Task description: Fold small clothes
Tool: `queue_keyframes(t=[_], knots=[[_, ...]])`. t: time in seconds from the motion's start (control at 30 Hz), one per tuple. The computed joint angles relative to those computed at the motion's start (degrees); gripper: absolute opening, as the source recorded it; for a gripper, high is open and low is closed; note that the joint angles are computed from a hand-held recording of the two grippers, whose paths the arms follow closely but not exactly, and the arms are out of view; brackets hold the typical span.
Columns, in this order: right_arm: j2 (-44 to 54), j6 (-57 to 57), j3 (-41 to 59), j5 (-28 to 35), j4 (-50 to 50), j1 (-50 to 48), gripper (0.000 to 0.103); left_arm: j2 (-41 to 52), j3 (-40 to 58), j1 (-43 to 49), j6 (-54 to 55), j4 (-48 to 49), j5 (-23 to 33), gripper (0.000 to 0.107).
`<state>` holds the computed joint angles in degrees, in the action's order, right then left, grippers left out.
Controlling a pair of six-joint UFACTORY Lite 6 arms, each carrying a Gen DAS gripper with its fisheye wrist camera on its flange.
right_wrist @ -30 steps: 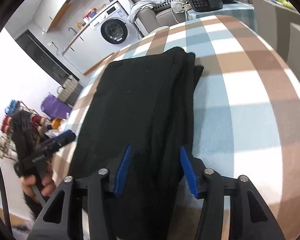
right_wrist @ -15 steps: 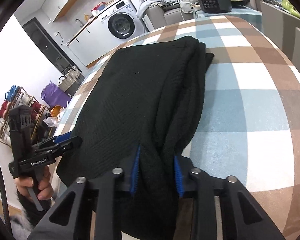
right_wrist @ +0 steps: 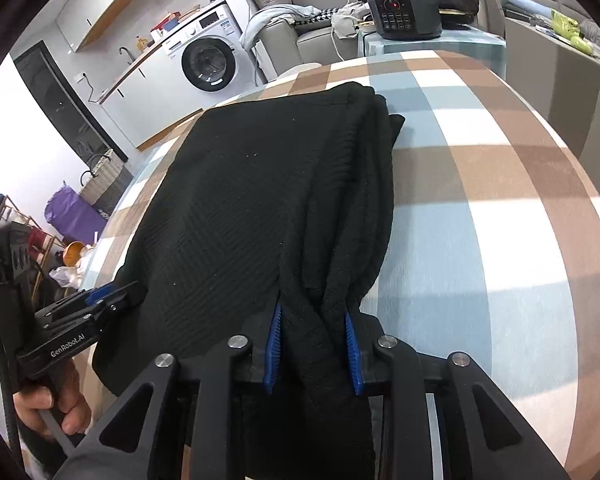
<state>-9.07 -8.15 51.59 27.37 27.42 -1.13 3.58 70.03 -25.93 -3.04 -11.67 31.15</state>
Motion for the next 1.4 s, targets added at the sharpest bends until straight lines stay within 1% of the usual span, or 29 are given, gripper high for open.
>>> queue_keyframes(t=[0.1, 0.13, 0.17, 0.27, 0.33, 0.37, 0.47, 0.5, 0.6, 0.7, 0.73, 0.8, 0.87, 0.93, 1.0, 1.03, 1.13, 1.2, 1.27, 1.3, 1.33, 1.4], knots=[[-5.6, -11.4, -4.5, 4.4, 10.9, -5.5, 0.037, -4.3, -4.4, 1.4, 2.1, -2.0, -0.5, 0.045], [-8.8, -16.6, -7.2, 8.0, 15.8, -9.0, 0.037, -6.4, -6.5, 2.0, 3.8, -3.9, -0.6, 0.046], [-12.0, -19.6, -9.7, 10.9, 18.7, -11.5, 0.037, -7.5, -7.8, 2.5, 5.3, -5.1, -0.7, 0.046], [-18.6, -23.7, -14.7, 18.4, 23.3, -17.7, 0.037, -11.1, -10.9, 2.7, 5.3, -5.1, -0.9, 0.047], [-21.0, -25.4, -16.3, 22.2, 24.8, -21.2, 0.037, -12.5, -11.8, 2.3, 4.3, -3.6, -1.2, 0.047], [-21.7, -25.6, -16.7, 23.0, 25.5, -22.0, 0.037, -13.0, -12.2, 2.0, 4.0, -3.2, -1.4, 0.047], [-21.7, -25.1, -17.4, 23.0, 26.4, -22.2, 0.036, -13.8, -12.7, 1.5, 4.3, -3.4, -1.6, 0.047], [-21.4, -24.4, -17.4, 22.6, 26.2, -21.5, 0.029, -14.0, -12.7, 1.1, 3.6, -2.5, -1.4, 0.047], [-20.4, -24.4, -15.0, 21.0, 27.4, -19.3, 0.016, -15.2, -13.2, 0.4, 2.2, -0.7, -1.4, 0.047], [-22.4, -23.2, -11.7, 22.0, 29.2, -18.0, 0.013, -16.7, -13.7, 0.2, 1.7, -0.3, -1.0, 0.047], [-22.9, -22.3, -9.8, 23.2, 30.4, -18.1, 0.012, -17.0, -13.8, 0.3, 1.6, -0.3, -0.9, 0.047], [-23.5, -19.2, -7.8, 22.6, 29.9, -15.8, 0.012, -17.8, -14.0, 0.4, 1.4, -0.2, -0.7, 0.047], [-24.2, -16.6, -8.2, 21.6, 27.7, -14.1, 0.012, -18.3, -14.3, 0.5, 1.5, -0.4, -0.5, 0.048], [-24.5, -11.8, -11.2, 18.6, 22.3, -11.7, 0.011, -18.4, -14.8, 0.9, 2.3, -1.2, -0.5, 0.049], [-23.4, -8.0, -14.0, 17.1, 17.1, -11.9, 0.011, -18.1, -15.0, 1.2, 2.3, -1.3, -0.5, 0.051], [-22.8, -8.6, -15.6, 16.2, 16.6, -12.9, 0.011, -17.7, -15.0, 1.2, 2.2, -1.2, -0.3, 0.051], [-22.9, -15.5, -17.6, 19.1, 23.6, -17.7, 0.012, -18.2, -15.9, 1.0, 1.7, -0.8, -0.2, 0.051], [-23.0, -15.4, -17.0, 19.0, 23.5, -17.1, 0.012, -18.8, -16.4, 0.8, 1.3, -0.5, -0.1, 0.051], [-22.5, -14.3, -16.2, 18.0, 23.1, -15.3, 0.012, -19.6, -16.6, -0.7, -2.9, 3.8, -0.4, 0.051], [-22.8, -14.0, -16.2, 18.4, 22.5, -15.5, 0.012, -20.2, -16.6, -2.3, -7.0, 8.3, -0.6, 0.052], [-22.5, -13.3, -16.0, 18.2, 22.3, -15.3, 0.013, -20.7, -16.6, -3.4, -9.2, 10.7, -0.6, 0.053], [-22.0, -14.1, -15.9, 19.2, 22.9, -16.6, 0.013, -22.0, -16.8, -5.2, -10.4, 12.0, -0.7, 0.059]])
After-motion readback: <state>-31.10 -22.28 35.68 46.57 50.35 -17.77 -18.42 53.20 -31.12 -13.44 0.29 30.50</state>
